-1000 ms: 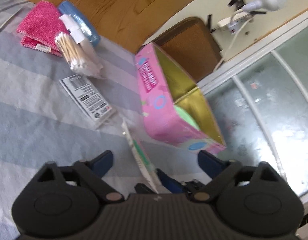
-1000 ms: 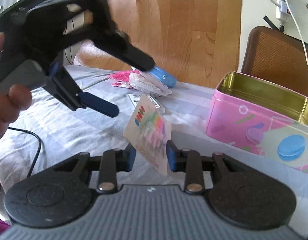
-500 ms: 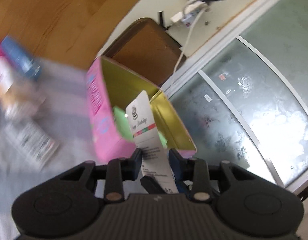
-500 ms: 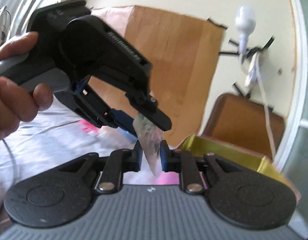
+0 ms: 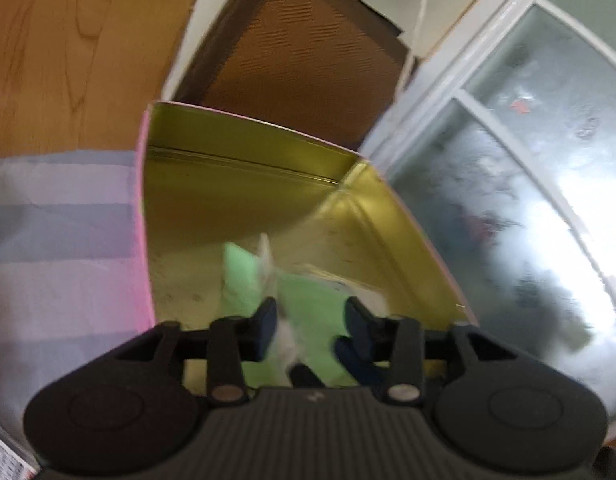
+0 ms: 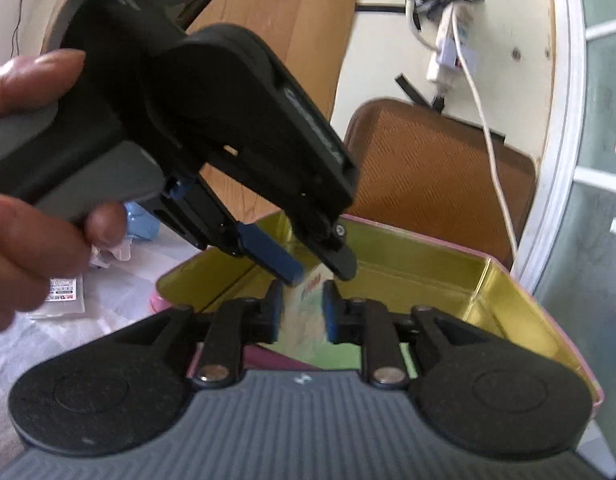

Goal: Organize soft objects

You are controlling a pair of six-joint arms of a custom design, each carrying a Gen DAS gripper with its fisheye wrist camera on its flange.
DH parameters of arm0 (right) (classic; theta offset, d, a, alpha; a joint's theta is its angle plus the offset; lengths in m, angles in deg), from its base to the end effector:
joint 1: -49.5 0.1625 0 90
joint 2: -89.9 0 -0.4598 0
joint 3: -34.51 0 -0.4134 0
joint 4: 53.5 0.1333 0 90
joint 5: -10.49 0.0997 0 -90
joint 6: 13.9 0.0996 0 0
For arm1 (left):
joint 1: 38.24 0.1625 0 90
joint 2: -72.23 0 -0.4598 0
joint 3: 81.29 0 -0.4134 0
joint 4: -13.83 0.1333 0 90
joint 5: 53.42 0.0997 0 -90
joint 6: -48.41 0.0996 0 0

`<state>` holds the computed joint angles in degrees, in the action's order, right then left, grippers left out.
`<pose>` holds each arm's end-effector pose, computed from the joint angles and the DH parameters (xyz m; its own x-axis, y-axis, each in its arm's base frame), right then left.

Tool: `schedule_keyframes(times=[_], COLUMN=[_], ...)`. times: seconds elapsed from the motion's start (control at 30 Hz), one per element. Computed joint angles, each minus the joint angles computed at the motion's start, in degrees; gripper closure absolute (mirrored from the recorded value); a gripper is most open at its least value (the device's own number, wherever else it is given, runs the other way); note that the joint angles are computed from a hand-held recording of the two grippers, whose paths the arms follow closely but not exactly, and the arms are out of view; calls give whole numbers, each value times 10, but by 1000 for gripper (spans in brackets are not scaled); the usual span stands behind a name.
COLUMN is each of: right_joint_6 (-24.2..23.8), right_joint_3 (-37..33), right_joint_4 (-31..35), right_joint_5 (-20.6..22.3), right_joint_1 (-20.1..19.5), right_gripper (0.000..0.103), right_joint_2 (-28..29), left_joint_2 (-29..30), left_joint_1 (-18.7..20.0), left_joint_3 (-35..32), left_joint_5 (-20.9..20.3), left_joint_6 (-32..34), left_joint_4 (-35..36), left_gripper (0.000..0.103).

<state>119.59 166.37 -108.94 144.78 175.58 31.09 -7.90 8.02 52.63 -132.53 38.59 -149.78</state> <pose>0.2850 -0.2829 0.0438 -0.5387 -0.0973 0.8369 -0.8267 0.2527 -0.5027 -0.2012 -0.4303 0.2237 -0.8537 0.5075 -0.1173 0.5123 0.7776 -0.3644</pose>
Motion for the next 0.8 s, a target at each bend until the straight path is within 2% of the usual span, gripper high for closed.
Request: schedule_keyframes(times=[0.07, 0.17, 0.33, 0.4, 0.5, 0.57, 0.67, 0.73, 0.8], right_joint_6=[12, 17, 36, 61, 110, 133, 157, 168, 169], right_joint_3=[2, 15, 31, 22, -14, -45, -97, -136, -177], right_joint_4=[8, 1, -10, 22, 107, 156, 219, 252, 277], right_joint_5=[-4, -8, -26, -42, -77, -94, -110, -114, -113], right_joint_1=[2, 14, 52, 65, 74, 76, 76, 70, 63], right_gripper=[67, 67, 67, 67, 67, 67, 67, 63, 62], right_joint_2=[-4, -12, -14, -3, 29, 58, 103, 127, 149], left_joint_2=[4, -21, -149, -212, -313, -361, -402, -405, -395], left_joint_1=[-9, -11, -5, 1, 16, 38, 53, 74, 99], left_joint_3=[3, 13, 60, 81, 119, 137, 163, 173, 180], left_joint_5=[33, 35, 44, 77, 160, 205, 295, 310, 303], left_joint_6=[-6, -2, 25, 22, 6, -5, 0, 12, 31], left_joint_4=[-11, -14, -20, -16, 4, 23, 46, 30, -9], left_gripper=[57, 57, 57, 57, 57, 57, 57, 57, 57])
